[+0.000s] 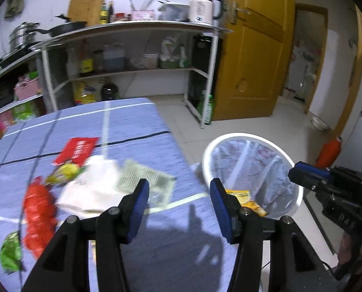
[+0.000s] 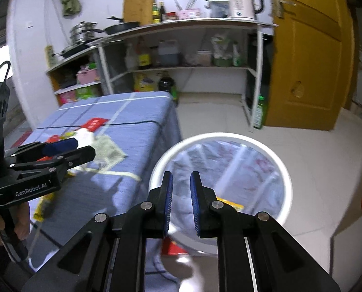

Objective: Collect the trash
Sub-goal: 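Grasp the red plastic bag with the left tool while the right tool grasps the white paper bag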

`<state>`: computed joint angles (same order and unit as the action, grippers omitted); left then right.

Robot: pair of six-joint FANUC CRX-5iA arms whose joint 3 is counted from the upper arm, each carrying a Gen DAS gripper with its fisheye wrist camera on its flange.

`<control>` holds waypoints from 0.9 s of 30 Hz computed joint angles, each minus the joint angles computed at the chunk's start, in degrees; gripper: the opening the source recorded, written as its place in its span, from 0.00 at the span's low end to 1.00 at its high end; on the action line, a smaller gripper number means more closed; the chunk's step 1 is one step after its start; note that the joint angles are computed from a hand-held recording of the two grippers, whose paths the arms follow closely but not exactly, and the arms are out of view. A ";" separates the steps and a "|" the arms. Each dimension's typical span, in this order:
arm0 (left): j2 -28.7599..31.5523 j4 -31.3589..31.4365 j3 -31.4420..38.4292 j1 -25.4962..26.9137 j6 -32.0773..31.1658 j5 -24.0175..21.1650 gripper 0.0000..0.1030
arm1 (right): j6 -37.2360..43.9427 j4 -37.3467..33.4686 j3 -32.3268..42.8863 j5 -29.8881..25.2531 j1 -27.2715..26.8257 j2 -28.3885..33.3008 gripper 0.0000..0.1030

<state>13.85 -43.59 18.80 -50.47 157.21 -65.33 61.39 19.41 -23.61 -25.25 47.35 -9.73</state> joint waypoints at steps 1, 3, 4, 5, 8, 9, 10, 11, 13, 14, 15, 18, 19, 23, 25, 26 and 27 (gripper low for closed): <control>-0.94 -0.74 -1.04 -0.37 1.10 -0.68 0.53 | 0.73 -0.36 0.26 0.04 0.63 0.10 0.15; -3.14 -2.25 -3.38 -0.95 3.19 -2.36 0.53 | 1.97 -0.13 0.87 0.36 2.25 0.69 0.15; -4.15 -2.97 -4.58 -1.32 4.19 -2.98 0.53 | 3.33 -1.14 1.50 0.71 2.98 1.09 0.15; -5.17 -3.75 -5.74 -1.69 5.22 -3.86 0.53 | 6.37 -4.07 2.91 0.46 3.53 1.71 0.15; -7.97 -5.79 -9.09 -2.61 8.47 -7.19 0.53 | 11.91 -8.74 5.96 -0.23 4.74 3.72 0.22; -9.13 -6.16 -10.47 -2.60 9.63 -8.07 0.54 | 13.61 -10.21 6.94 -0.51 4.94 4.45 0.29; -9.97 -6.42 -11.55 -2.68 10.59 -8.78 0.54 | 14.93 -11.46 7.83 -0.83 5.19 5.11 0.37; -10.80 -6.64 -12.62 -2.67 11.51 -9.45 0.56 | 16.20 -12.82 9.10 -1.26 5.45 6.11 0.39; -12.27 -6.97 -14.49 -2.45 13.02 -10.53 0.57 | 18.65 -15.03 11.01 -1.96 5.65 7.59 0.41; -12.82 -7.06 -15.22 -2.21 13.56 -11.08 0.57 | 18.80 -14.81 11.52 -2.04 5.98 8.23 0.41; -13.31 -6.93 -15.92 -1.92 14.09 -11.24 0.58 | 18.98 -14.38 12.07 -2.17 6.36 8.97 0.41; -15.13 -5.65 -18.66 -0.75 15.82 -9.59 0.61 | 20.93 -15.14 13.89 -3.02 6.78 11.06 0.41; -15.51 -5.10 -19.35 -0.29 16.09 -8.98 0.61 | 22.31 -16.30 14.96 -3.80 6.74 11.94 0.41; -16.04 -2.99 -21.17 1.34 15.76 -6.52 0.62 | 25.30 -17.68 17.15 -5.63 7.31 14.11 0.41; -16.13 -1.43 -21.81 2.69 15.46 -4.83 0.62 | 26.93 -18.34 17.90 -6.13 7.55 14.71 0.41; -16.18 -0.23 -22.22 3.71 15.15 -3.70 0.62 | 28.09 -18.78 18.58 -6.63 7.67 15.27 0.41; -16.06 0.62 -22.39 4.43 14.83 -3.23 0.62 | 28.64 -19.08 19.00 -6.97 7.69 15.62 0.41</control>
<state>-2.21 -42.97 -3.59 -46.03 172.04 -68.57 90.03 0.33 -4.61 -32.22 55.04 5.89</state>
